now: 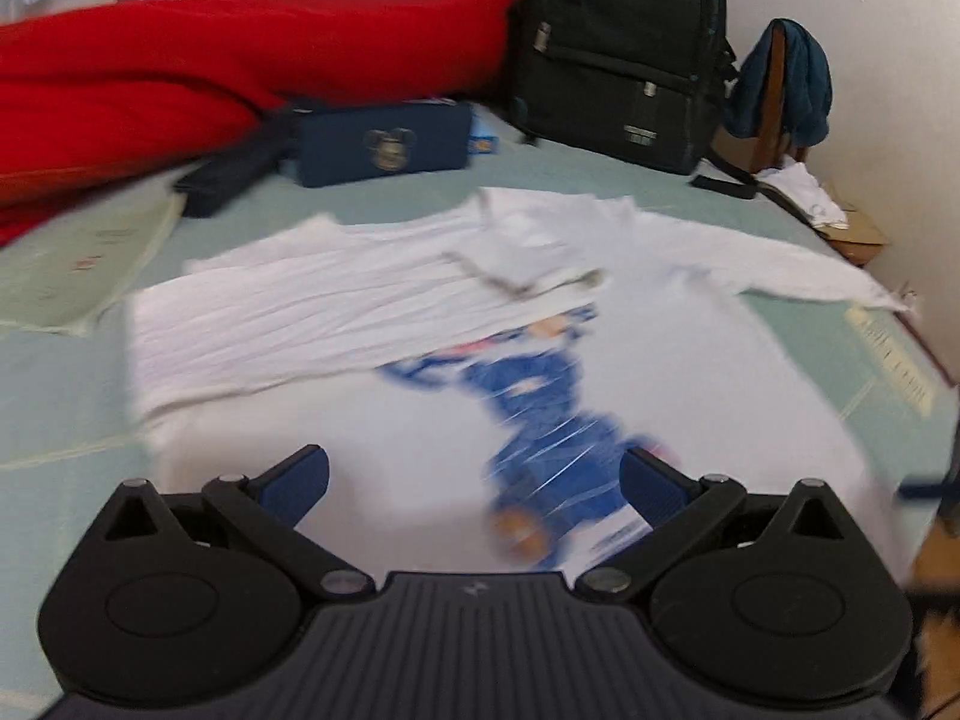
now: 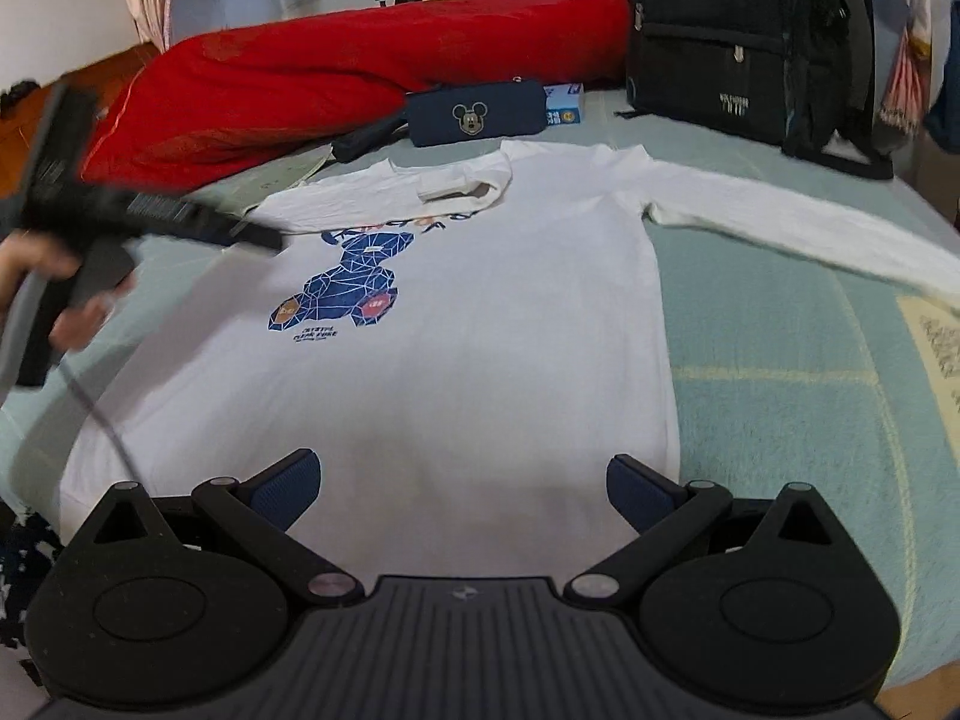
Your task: Fold clothes
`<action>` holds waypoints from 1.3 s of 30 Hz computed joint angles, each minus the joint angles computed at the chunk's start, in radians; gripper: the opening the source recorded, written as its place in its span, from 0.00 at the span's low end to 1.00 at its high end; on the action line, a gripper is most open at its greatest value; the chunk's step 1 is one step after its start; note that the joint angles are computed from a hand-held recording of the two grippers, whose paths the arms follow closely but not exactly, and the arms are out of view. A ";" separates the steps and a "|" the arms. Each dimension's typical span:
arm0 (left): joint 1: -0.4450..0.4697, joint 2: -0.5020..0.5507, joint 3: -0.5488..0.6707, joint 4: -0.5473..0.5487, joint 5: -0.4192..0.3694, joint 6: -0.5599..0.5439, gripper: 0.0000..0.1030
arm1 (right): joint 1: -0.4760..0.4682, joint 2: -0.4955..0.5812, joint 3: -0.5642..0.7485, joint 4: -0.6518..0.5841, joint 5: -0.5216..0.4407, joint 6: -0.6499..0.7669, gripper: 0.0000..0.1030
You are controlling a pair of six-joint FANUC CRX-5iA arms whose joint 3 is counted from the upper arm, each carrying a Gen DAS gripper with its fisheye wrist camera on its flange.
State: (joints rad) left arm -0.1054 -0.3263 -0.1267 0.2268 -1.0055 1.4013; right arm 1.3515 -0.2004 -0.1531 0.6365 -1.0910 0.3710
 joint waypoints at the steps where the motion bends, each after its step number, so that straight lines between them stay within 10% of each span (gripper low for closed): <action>1: 0.023 -0.031 -0.039 0.015 0.015 -0.028 0.99 | 0.001 0.019 0.022 0.001 -0.018 0.013 1.00; 13: 0.187 -0.060 -0.288 0.475 0.312 -0.403 0.99 | -0.019 0.268 0.298 -0.002 -0.130 0.236 1.00; 16: 0.177 -0.003 -0.245 0.376 0.371 -0.304 0.99 | -0.049 0.336 0.370 -0.020 -0.125 0.304 1.00; 23: 0.195 0.008 -0.168 0.183 0.242 -0.122 0.99 | -0.091 0.439 0.463 -0.066 -0.152 0.406 1.00; 30: 0.173 -0.056 -0.223 0.279 0.291 -0.312 0.99 | -0.118 0.358 0.310 -0.086 -0.001 0.267 1.00; 35: 0.115 -0.049 -0.153 0.060 0.235 -0.238 0.99 | -0.136 0.462 0.519 -0.136 -0.166 0.372 1.00; 39: 0.132 -0.078 -0.183 0.118 0.246 -0.288 0.99 | -0.169 0.577 0.679 -0.030 -0.226 0.422 1.00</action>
